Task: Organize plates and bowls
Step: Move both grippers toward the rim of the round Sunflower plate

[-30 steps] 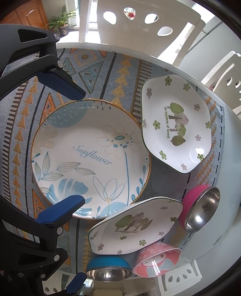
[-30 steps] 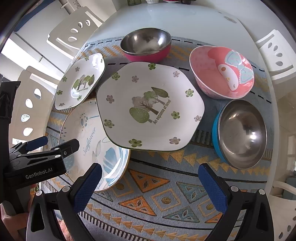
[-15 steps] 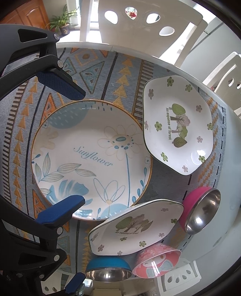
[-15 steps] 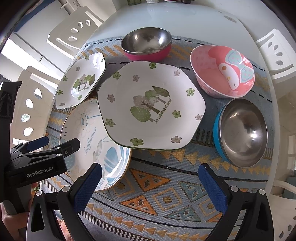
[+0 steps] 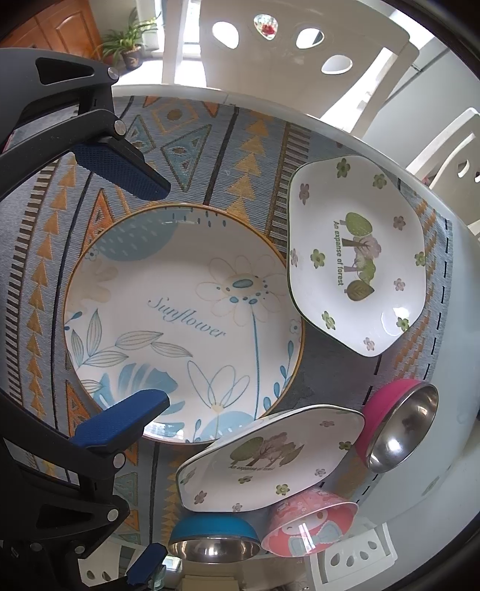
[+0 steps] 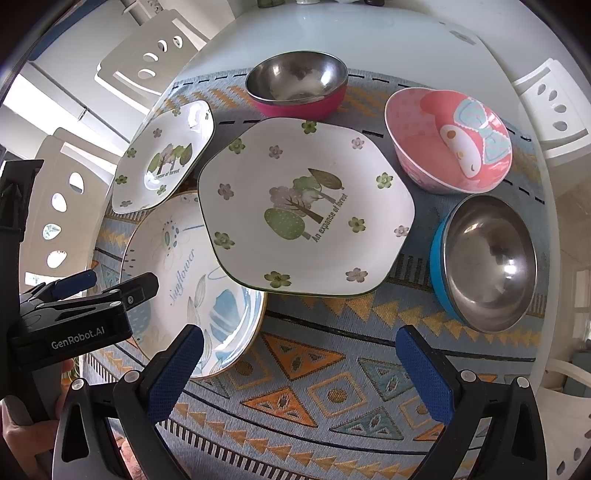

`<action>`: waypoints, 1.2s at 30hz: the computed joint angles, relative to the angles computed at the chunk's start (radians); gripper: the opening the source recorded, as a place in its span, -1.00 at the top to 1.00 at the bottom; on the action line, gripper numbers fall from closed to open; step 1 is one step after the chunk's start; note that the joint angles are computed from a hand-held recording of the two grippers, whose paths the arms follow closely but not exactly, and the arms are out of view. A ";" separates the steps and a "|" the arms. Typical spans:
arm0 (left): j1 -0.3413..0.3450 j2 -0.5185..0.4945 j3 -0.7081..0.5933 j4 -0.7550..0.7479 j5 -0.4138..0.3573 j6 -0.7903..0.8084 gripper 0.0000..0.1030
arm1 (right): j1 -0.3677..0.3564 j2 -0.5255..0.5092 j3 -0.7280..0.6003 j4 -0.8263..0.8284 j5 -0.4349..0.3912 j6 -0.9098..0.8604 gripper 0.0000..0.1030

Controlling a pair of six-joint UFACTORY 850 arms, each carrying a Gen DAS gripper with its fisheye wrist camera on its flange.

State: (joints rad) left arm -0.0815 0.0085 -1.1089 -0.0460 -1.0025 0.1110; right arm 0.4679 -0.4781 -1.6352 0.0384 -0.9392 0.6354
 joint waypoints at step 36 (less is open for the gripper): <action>0.054 0.031 0.021 -0.030 -0.001 0.093 -0.98 | 0.039 0.022 0.013 -0.041 -0.016 0.110 -1.00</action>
